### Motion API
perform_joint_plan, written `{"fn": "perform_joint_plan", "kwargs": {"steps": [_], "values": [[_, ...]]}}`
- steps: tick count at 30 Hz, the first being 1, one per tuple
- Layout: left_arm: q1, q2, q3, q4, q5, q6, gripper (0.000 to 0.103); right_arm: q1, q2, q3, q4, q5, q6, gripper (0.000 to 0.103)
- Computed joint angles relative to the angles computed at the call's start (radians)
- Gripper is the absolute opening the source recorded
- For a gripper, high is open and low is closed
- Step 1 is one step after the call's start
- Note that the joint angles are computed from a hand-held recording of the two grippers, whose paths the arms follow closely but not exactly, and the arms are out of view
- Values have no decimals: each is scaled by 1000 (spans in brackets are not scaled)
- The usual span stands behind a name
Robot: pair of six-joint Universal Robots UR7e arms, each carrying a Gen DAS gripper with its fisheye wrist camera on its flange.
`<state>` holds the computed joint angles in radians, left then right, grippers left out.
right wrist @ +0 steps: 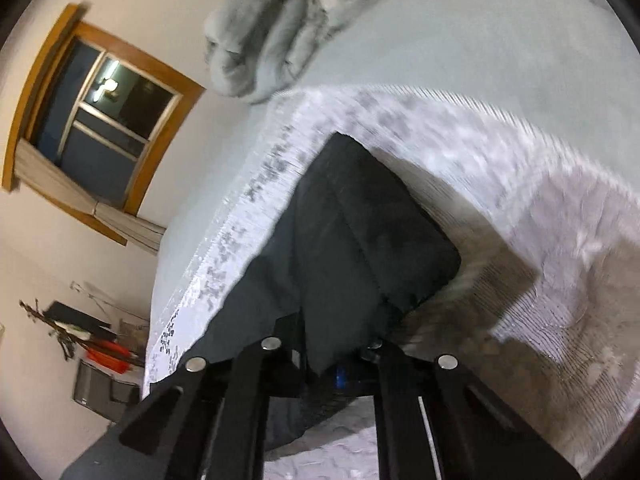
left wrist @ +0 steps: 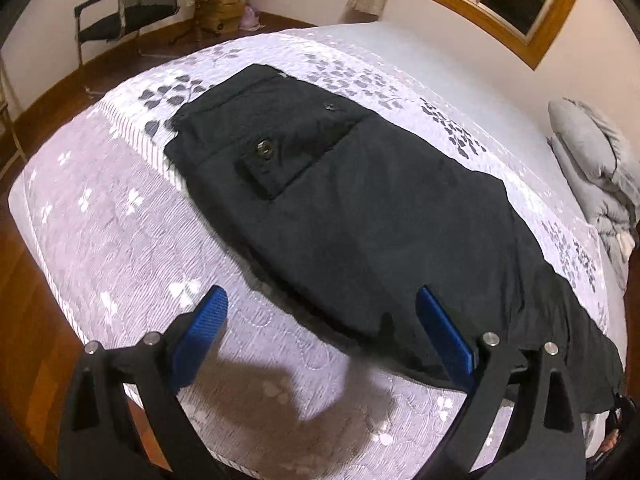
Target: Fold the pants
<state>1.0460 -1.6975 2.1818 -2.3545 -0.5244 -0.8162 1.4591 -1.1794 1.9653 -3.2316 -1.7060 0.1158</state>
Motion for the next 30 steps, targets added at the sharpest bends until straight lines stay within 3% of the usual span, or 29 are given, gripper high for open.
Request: {"fn": "perform_joint_plan", "kwargs": {"steps": [9,16,21,24,30], "values": [[-19,-22,14,9,27,34,95,223,60,-100,-39,-177,-169,8],[-31,-26,22,-32,23,94,95,385,187,-228,1,-281,-343,8],[-25,-23,18,-57,19,117,95,460,288,-298,34,-360,-454,8],[-26,-26,19,-70,22,130,95,483,335,-308,53,-359,-485,8],[-22,-42,24,-47,26,117,95,504,421,-376,180,-316,-461,8]]}}
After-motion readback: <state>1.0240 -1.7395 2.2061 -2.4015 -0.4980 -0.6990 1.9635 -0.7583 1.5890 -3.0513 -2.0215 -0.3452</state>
